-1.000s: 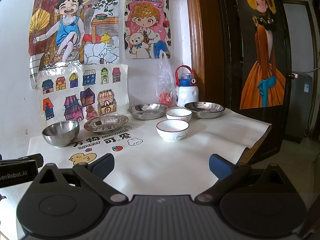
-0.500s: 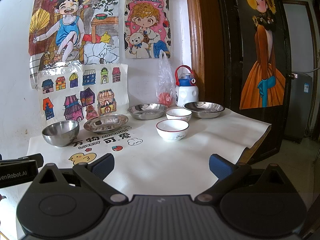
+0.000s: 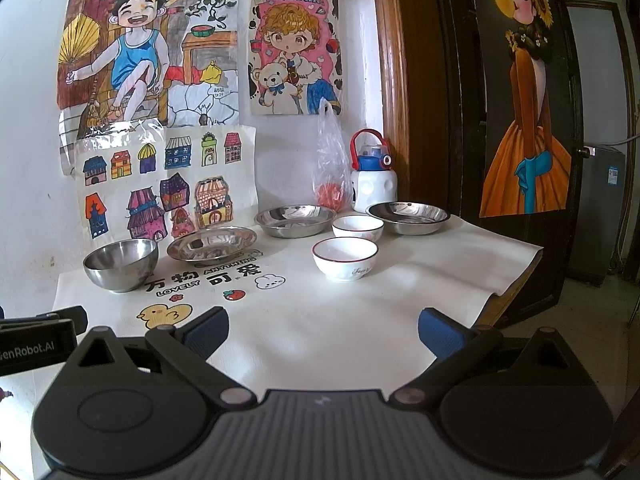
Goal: Organize plates and bowls
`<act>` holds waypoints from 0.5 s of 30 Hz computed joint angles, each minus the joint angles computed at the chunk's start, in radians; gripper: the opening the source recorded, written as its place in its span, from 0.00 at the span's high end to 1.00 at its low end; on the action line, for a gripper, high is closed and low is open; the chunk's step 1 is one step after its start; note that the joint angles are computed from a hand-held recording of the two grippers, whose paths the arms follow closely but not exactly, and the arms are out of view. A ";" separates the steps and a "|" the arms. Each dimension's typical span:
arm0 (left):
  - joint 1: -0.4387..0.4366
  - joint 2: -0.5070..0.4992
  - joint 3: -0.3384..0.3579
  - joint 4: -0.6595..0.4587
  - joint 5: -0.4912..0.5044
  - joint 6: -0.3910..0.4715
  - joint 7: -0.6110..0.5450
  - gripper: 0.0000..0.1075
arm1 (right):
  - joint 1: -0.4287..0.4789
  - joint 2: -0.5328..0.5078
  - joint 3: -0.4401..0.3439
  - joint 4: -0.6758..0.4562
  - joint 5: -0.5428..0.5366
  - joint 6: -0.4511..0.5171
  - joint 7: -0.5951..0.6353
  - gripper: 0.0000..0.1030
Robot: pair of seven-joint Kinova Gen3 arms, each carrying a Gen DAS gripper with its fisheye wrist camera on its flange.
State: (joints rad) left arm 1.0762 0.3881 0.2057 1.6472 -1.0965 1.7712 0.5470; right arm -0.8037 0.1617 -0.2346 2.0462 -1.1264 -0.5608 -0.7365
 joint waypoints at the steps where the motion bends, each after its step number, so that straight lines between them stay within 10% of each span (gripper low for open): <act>1: 0.000 0.000 0.000 0.001 0.000 -0.001 0.001 0.05 | 0.000 0.000 0.000 0.000 0.001 0.000 -0.001 0.00; 15: -0.028 -0.003 -0.004 0.002 -0.008 -0.036 -0.046 0.05 | 0.014 0.030 0.032 -0.036 0.027 0.039 0.015 0.00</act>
